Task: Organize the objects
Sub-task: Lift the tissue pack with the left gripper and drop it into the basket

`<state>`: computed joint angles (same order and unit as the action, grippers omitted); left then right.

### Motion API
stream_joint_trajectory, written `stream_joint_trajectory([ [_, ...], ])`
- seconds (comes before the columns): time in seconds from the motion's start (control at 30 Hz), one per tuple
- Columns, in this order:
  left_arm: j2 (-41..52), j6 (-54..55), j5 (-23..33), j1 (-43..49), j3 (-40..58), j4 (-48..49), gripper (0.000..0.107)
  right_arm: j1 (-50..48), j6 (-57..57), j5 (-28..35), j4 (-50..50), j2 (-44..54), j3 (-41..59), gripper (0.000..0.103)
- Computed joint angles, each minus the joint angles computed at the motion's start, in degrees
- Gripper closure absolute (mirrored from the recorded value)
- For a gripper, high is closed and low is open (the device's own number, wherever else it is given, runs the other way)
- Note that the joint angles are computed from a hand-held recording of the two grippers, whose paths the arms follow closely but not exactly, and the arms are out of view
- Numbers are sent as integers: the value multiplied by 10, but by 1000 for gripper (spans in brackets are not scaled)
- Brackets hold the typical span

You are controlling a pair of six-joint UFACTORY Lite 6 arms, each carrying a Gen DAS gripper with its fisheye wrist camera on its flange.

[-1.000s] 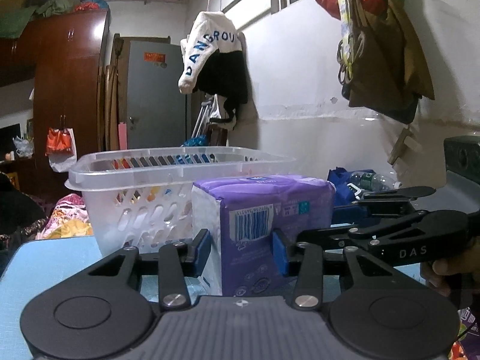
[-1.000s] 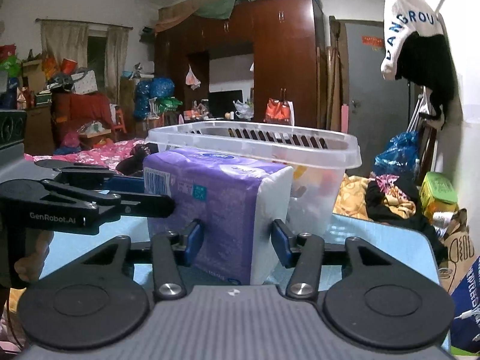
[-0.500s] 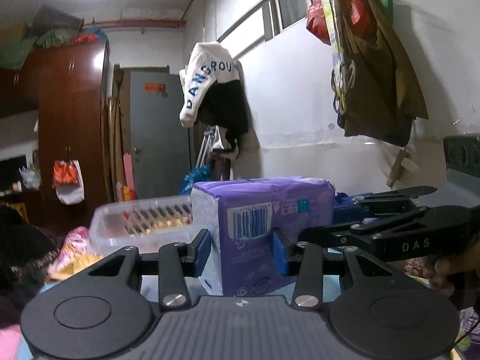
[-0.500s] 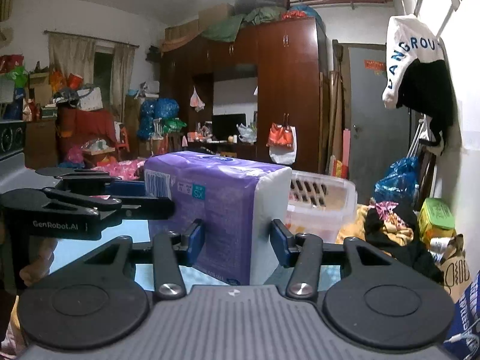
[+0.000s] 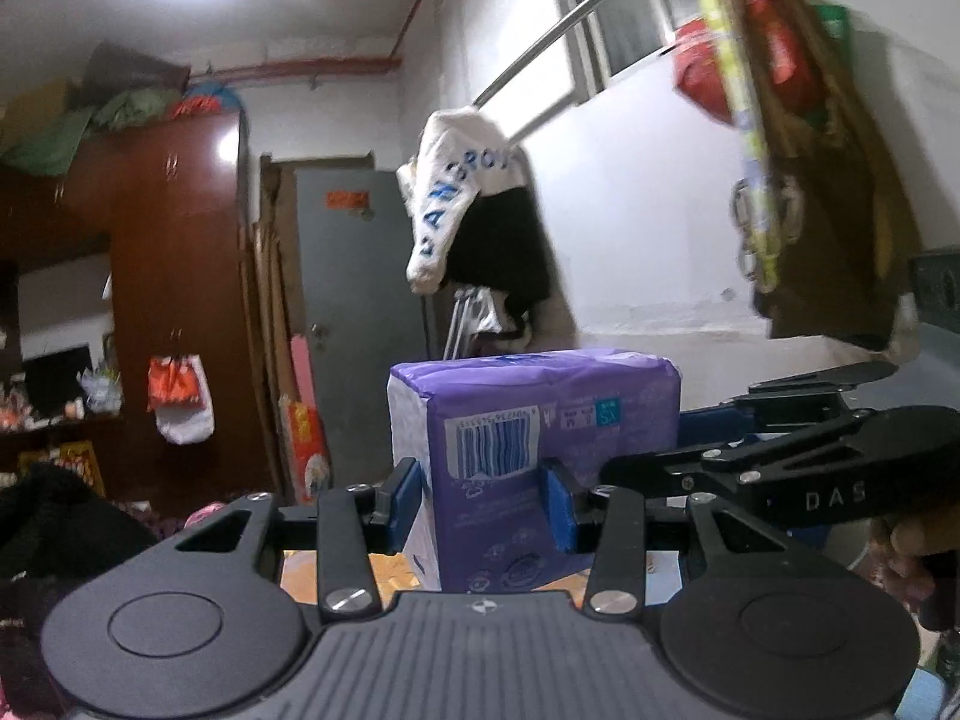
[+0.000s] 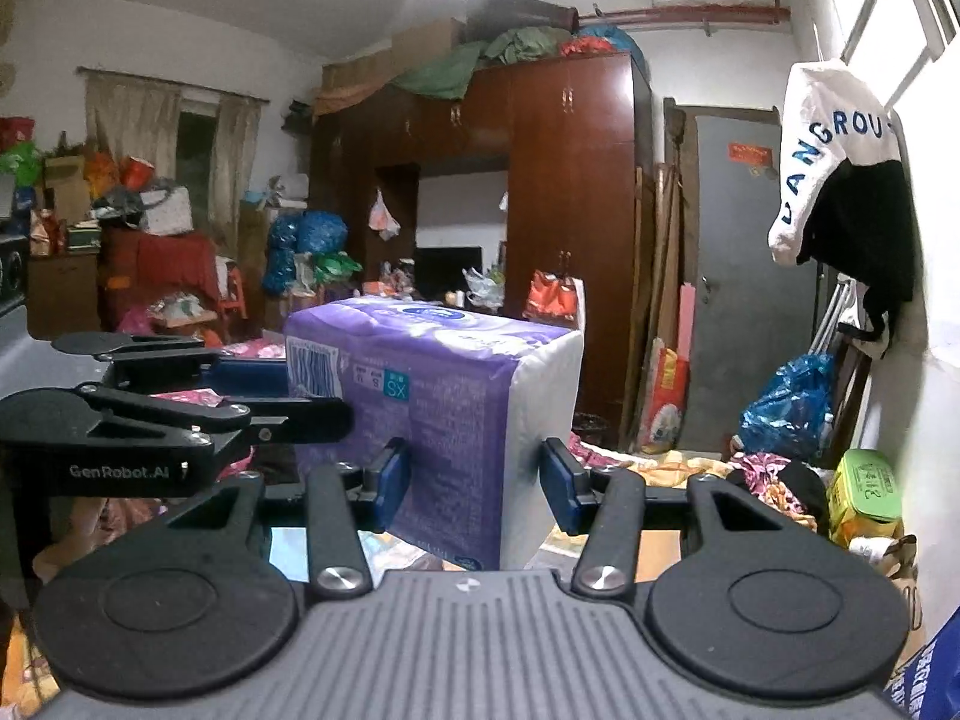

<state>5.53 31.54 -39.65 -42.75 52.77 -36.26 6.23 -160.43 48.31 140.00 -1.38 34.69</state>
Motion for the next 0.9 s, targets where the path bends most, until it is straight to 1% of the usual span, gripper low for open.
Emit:
stream_joint_trajectory([
  [0.13,65,-51,35,53,55,36,59,54,-88,-30,95,82,58,52],
  [0.3,142,-66,60,84,116,31,56,79,-89,-48,132,167,115,52],
  [0.37,160,-55,62,90,129,21,53,79,-99,-42,141,186,123,50],
  [0.4,167,-28,47,85,133,-15,49,76,-99,-43,141,193,124,47],
  [0.43,174,-12,33,84,136,-42,35,72,-85,-56,139,187,123,34],
  [0.47,172,-13,29,85,134,-45,27,65,-73,-64,142,180,116,20],
  [0.5,162,-37,20,88,116,-24,26,59,-75,-65,145,168,104,15],
  [0.53,149,-63,13,91,97,0,26,49,-88,-50,149,156,84,8],
  [0.57,139,-81,7,93,83,12,23,48,-98,-42,159,145,72,1],
  [0.63,119,-116,-3,97,56,39,16,29,-87,-25,151,129,49,0],
  [0.73,97,-152,-8,98,24,66,12,-4,-26,-23,87,126,49,0],
  [0.77,101,-153,-9,94,28,66,9,-9,-20,-23,77,124,46,0],
  [0.83,101,-145,-18,85,20,56,5,1,-33,-40,94,123,51,0],
  [0.9,107,-122,-9,75,29,33,5,17,-43,-65,107,129,73,0],
])
